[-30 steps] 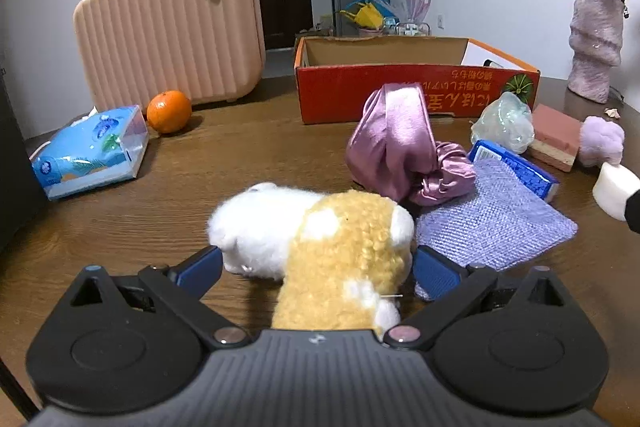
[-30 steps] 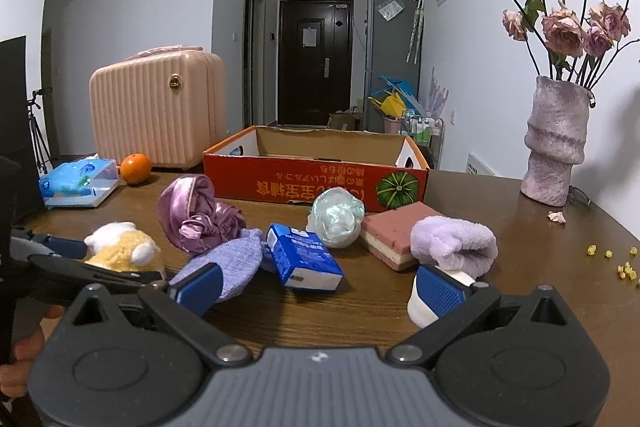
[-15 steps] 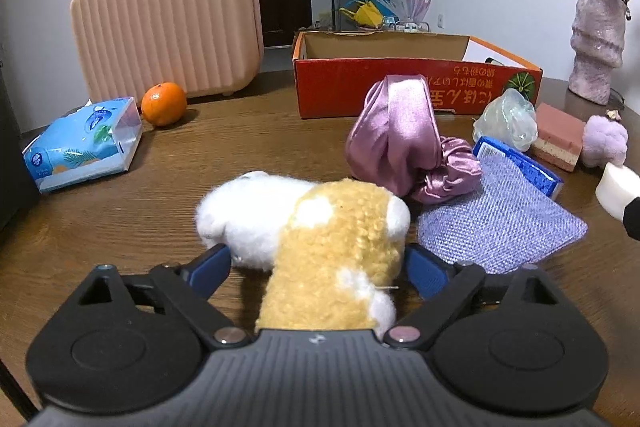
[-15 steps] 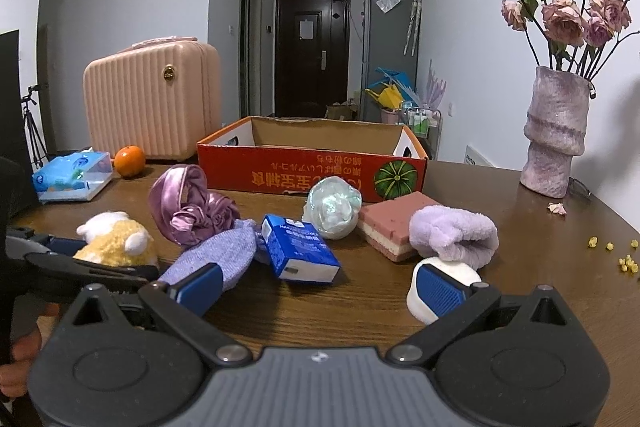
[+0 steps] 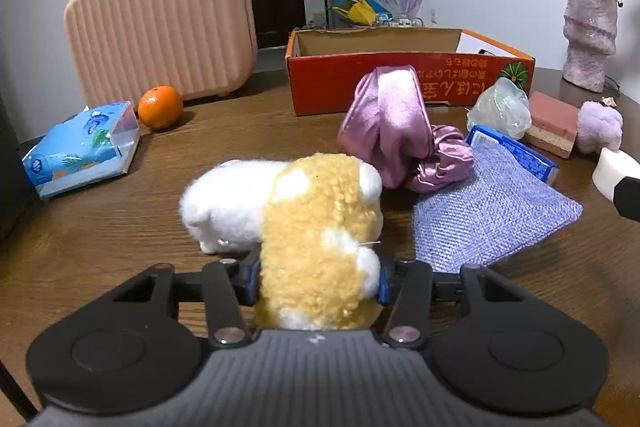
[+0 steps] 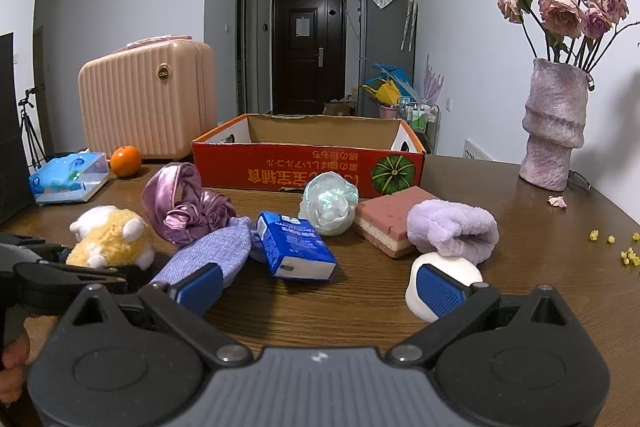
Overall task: Organize soft objects
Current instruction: 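Lift the hamster plush with the left tool while the right tool moves toward the purple satin scrunchie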
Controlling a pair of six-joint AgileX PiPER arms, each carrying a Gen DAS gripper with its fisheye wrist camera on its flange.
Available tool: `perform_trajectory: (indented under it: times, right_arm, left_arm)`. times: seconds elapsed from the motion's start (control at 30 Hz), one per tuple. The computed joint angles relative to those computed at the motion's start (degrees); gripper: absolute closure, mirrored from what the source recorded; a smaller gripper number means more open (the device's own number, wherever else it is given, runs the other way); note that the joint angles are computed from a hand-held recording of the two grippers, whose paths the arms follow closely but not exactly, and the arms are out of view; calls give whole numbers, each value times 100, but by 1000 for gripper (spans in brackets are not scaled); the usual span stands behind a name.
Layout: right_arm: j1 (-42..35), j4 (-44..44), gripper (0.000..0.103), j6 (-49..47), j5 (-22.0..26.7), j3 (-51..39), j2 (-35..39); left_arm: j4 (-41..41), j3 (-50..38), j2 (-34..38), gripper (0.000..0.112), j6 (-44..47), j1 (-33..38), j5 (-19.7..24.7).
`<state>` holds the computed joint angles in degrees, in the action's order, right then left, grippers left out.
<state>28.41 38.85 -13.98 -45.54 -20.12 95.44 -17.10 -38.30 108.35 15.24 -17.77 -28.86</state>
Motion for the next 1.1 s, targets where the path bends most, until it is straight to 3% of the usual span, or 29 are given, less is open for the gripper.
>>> perform_trajectory:
  times: [0.27,0.43,0.63,1.1]
  right_arm:
    - [-42,-127,0,104,7,17,-5]
    - [-57,-191,0,154,-11,23,15]
    - [-80,-303,0,237,-52,7,97]
    - [139,-546,0,249,-454,-61,270]
  left_arm:
    - [-166,818,-454,62,-8,-221,-1101]
    - [65,1292,-799,62,-221,-301,-1484]
    - [269,1653,-1097,62,-409,-289,-1755]
    - [591,1681,-1217,62,-651,0,-1707]
